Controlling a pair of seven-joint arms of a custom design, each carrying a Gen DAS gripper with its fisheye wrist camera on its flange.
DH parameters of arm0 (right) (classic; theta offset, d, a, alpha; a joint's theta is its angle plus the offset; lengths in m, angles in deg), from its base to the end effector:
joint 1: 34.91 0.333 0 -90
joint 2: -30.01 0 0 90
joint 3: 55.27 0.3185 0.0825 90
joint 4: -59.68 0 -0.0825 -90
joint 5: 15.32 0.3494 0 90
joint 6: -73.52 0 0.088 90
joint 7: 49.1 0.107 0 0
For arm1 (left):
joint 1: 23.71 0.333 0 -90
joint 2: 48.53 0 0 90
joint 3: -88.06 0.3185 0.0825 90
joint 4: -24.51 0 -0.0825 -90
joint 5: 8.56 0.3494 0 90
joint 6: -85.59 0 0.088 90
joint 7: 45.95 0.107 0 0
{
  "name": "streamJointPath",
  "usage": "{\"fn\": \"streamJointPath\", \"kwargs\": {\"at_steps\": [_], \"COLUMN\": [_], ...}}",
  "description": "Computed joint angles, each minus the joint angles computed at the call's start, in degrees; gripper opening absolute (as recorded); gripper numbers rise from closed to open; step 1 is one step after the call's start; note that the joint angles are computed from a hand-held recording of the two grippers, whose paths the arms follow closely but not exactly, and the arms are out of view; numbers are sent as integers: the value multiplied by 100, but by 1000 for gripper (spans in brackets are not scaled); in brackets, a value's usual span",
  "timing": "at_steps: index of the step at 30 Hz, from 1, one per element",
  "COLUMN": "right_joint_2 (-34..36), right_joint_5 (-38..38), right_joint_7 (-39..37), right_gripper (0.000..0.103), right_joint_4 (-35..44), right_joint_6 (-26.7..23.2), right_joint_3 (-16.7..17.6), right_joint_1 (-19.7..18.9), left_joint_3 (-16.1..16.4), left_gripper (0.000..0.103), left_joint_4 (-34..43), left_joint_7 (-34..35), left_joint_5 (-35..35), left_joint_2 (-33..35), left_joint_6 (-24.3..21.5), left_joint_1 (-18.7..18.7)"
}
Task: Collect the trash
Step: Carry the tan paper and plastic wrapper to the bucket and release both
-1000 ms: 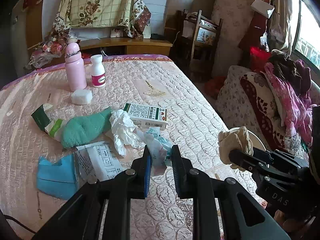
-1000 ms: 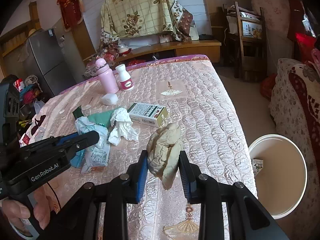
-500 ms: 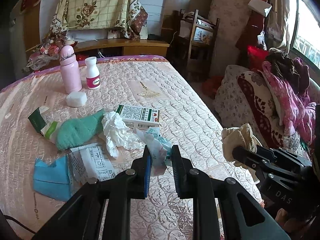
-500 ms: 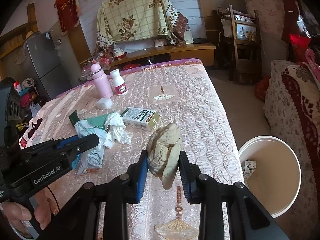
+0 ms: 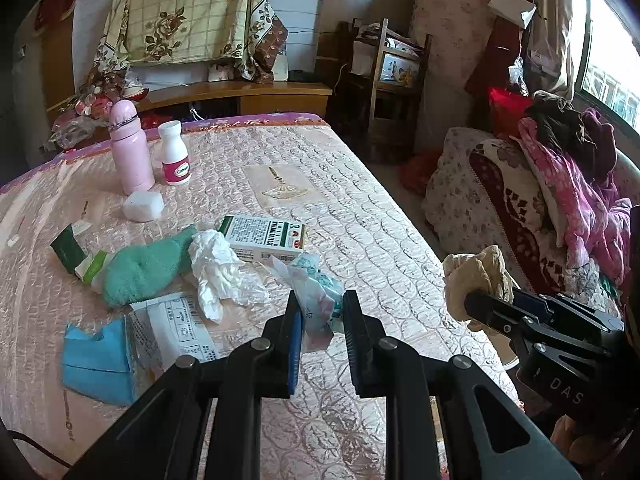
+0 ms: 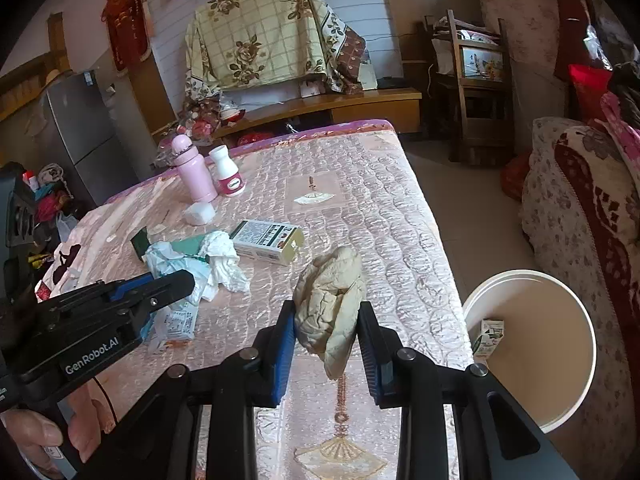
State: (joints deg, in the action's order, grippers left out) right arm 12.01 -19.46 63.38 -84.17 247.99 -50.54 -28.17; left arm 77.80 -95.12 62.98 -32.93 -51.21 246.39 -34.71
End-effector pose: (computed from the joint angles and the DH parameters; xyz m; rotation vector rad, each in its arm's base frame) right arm 0.4395 0.0978 0.5181 -1.5713 1.7648 -0.5696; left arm 0.5211 -0.1834 0.5499 -1.5038 2.1671 -1.0223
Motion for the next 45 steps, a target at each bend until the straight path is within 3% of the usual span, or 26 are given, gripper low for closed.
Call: {"fn": "streamJointPath", "kwargs": {"at_steps": [21, 36, 45], "right_joint_2": [-112, -444, -567], "right_joint_5": [77, -80, -44], "right_joint_7": [0, 135, 74], "right_gripper": [32, 32, 32], "right_joint_4": [-192, -576, -805], "right_joint_6": [-29, -182, -221], "right_joint_3": [-102, -160, -368], "right_joint_1": [-175, -703, -1001], "left_joint_3": [-127, -385, -590], "left_gripper": [21, 21, 21], "left_joint_4": [140, 584, 982], "left_joint_7": [-285, -212, -141], "left_joint_5": [388, 265, 311], "left_joint_2": [163, 568, 915], "left_joint_6": [-2, -276, -465], "left_joint_1": [-92, -268, -440]}}
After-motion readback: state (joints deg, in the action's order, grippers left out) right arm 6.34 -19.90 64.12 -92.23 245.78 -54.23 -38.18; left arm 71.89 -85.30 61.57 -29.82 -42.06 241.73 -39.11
